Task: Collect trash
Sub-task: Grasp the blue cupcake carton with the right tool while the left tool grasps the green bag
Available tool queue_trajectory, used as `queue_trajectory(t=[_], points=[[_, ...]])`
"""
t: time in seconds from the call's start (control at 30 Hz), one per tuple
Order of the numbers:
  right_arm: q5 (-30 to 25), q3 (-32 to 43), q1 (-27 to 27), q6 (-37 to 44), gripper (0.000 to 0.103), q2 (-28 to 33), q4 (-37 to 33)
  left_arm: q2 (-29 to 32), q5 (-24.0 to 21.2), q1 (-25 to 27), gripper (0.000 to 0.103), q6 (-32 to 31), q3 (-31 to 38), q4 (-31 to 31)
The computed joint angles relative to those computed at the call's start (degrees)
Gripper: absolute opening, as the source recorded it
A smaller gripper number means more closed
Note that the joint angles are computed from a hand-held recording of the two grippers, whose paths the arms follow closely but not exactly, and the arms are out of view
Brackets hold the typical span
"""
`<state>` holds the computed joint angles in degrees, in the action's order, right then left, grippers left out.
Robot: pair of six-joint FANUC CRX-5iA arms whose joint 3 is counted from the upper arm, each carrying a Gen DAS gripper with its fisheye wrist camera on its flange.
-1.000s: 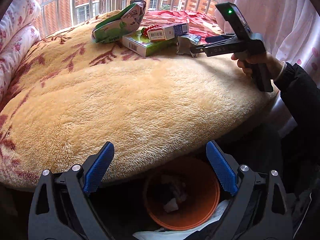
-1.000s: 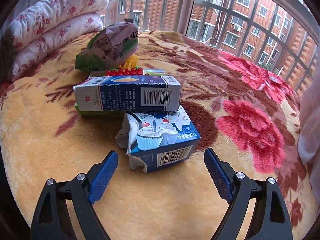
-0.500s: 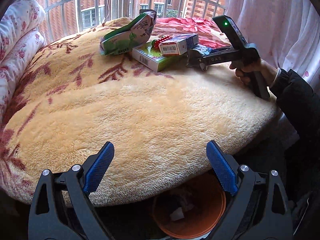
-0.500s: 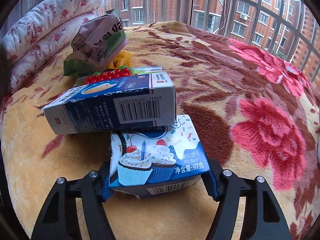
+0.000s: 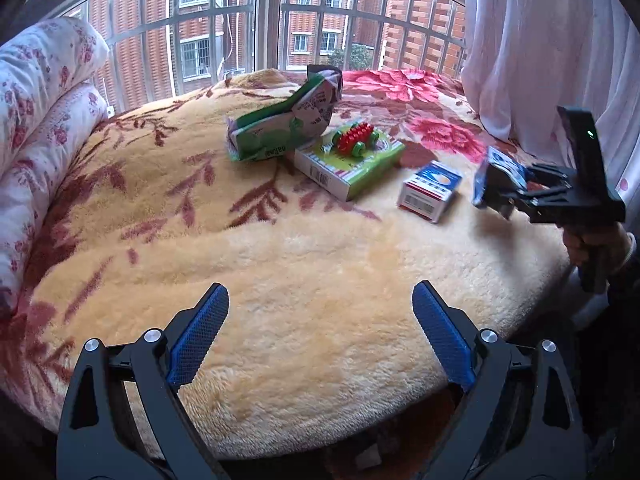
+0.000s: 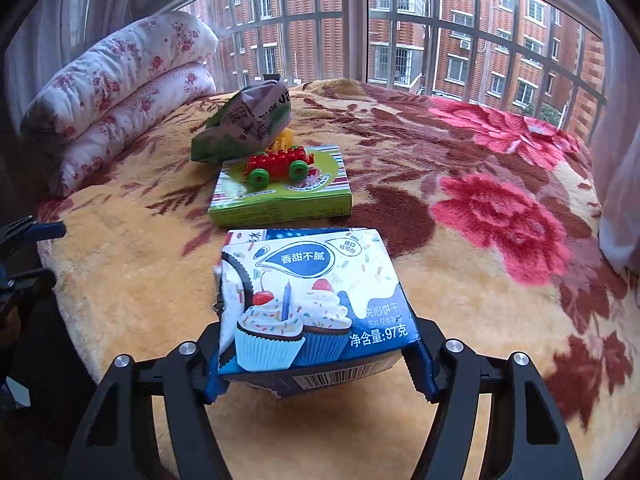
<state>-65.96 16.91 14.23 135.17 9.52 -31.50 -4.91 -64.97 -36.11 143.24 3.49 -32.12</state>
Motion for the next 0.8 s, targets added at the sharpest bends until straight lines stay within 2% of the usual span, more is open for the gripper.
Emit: queue_trajectory(t=[0.2, 0.43, 0.8], points=[[-0.89, -5.04, -4.35, 0.14, 0.068, -6.46, -6.18, 3.50, -0.39, 4.76, 0.091, -9.91, 6.06, -1.97], [-1.82, -8.65, -6.34, -0.22, 0.068, -10.65, -9.54, 7.83, 6.00, 14.79, 0.091, -24.12, 8.48, 7.37], [0.72, -10.08, -4.67, -6.46, 0.068, -10.33, -7.48, 14.13, 12.86, 23.12, 0.091, -37.24, 9.94, 15.62]])
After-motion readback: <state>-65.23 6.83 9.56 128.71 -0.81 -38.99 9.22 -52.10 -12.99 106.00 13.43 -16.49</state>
